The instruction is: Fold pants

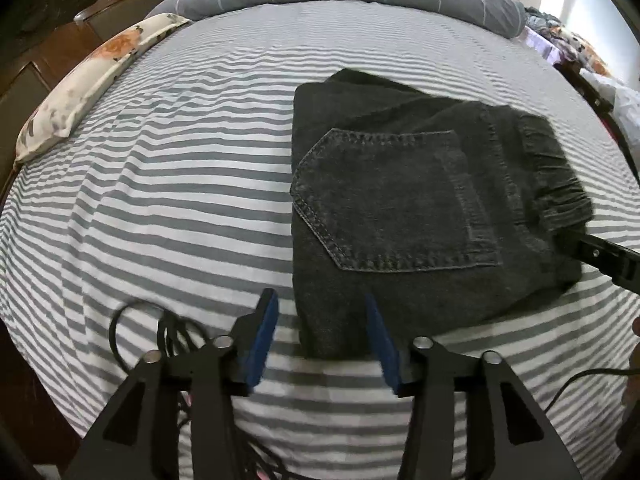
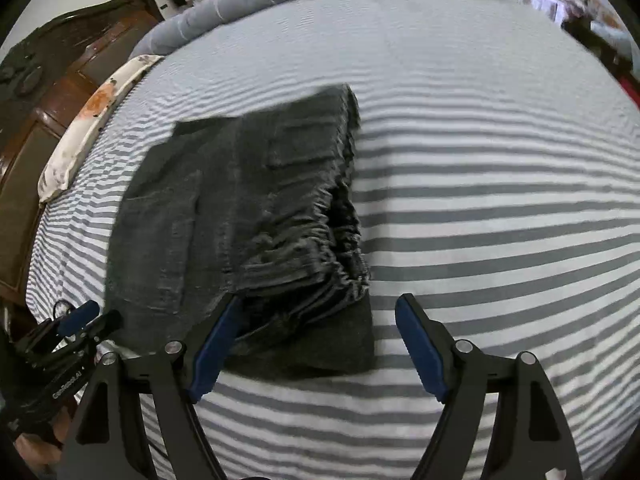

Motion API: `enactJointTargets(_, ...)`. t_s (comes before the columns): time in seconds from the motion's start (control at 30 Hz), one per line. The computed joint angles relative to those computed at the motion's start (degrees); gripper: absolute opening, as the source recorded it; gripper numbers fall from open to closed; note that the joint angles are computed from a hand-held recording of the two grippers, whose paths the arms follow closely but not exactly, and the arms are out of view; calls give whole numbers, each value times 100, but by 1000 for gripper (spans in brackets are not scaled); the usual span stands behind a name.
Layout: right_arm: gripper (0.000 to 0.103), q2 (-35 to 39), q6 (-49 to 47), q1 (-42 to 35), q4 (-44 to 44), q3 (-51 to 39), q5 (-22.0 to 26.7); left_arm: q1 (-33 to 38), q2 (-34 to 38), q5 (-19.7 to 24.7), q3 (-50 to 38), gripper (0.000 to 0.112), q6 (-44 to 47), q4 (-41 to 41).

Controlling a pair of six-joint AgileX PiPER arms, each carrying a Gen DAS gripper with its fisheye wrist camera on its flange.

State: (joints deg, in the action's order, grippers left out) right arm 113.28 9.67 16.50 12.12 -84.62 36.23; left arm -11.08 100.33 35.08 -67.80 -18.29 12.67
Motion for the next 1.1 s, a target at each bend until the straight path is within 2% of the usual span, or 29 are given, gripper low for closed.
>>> enactJointTargets(0.17, 87, -717, 973, 494, -1213, 462, -161, -128, -720, 7, 455, 67, -207, 82)
enactJointTargets(0.23, 94, -985, 1499, 778, -1787, 664, -187, -201, -1037, 30, 642, 69, -345, 151)
enactJointTargets(0.37, 98, -1312, 2191, 1100, -2396, 910, -104, -427, -1511, 200, 861, 72, -816, 530)
enactJointTargets(0.6, 100, -1685, 3053, 1538, -3100, 1185, 81, -748, -2224, 442, 1274, 77, -1633, 1038)
enactJointTargets(0.83, 100, -1956, 3618, 1929, -3752, 1463, 264, -1206, -2610, 814, 1500, 78, -2538, 1820)
enactJointTargets(1.1, 100, -2048, 3937, 2215, -4111, 1536, 379, -1483, -2881, 1030, 1651, 78, -2808, 2047)
